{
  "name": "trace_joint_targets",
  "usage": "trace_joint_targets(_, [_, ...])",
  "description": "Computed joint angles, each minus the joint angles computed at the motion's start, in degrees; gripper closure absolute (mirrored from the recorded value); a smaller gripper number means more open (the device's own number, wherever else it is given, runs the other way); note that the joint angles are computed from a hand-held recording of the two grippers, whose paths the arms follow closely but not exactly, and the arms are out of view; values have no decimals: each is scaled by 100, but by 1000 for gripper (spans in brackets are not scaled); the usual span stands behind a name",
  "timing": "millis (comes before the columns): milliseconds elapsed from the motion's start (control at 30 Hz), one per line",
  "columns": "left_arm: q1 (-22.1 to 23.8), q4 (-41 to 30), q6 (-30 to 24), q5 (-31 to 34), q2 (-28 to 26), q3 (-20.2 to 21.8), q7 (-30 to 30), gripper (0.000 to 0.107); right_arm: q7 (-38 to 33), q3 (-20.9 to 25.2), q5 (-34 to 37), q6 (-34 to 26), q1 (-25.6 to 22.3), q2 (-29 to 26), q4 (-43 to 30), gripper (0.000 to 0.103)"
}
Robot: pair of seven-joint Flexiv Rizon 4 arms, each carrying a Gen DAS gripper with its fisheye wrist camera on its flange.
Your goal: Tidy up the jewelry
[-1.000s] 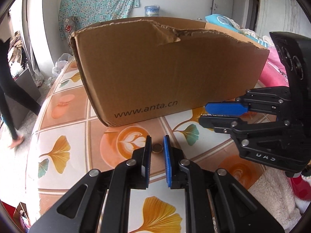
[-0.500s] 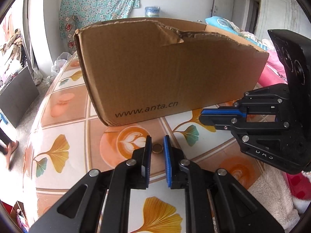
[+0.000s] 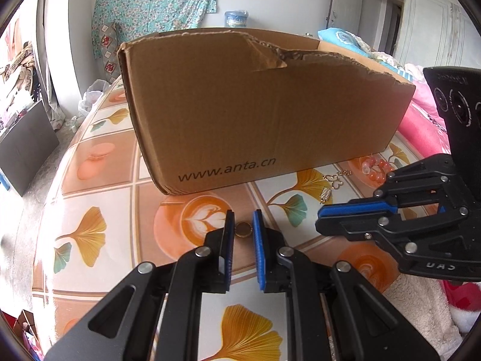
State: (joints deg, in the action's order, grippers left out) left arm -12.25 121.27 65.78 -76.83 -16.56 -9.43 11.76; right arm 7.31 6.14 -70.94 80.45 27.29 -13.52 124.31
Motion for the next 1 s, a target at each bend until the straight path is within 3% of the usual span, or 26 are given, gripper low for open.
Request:
trace_joint_targets(300, [3, 5, -15, 11, 10, 4, -9, 95, 347, 132, -115, -227, -55, 294, 258, 83])
trace_joint_targets(533, [2, 5, -17, 18, 9, 6, -19, 95, 243, 249, 27, -313, -115, 360, 349, 83])
trace_joint_targets(767, [5, 3, -17, 21, 7, 6, -20, 95, 374, 137, -294, 189, -128, 206, 247, 83])
trace_joint_targets(1000, [4, 2, -13, 23, 6, 4, -21, 95, 479, 256, -224, -344, -169, 473, 413, 83])
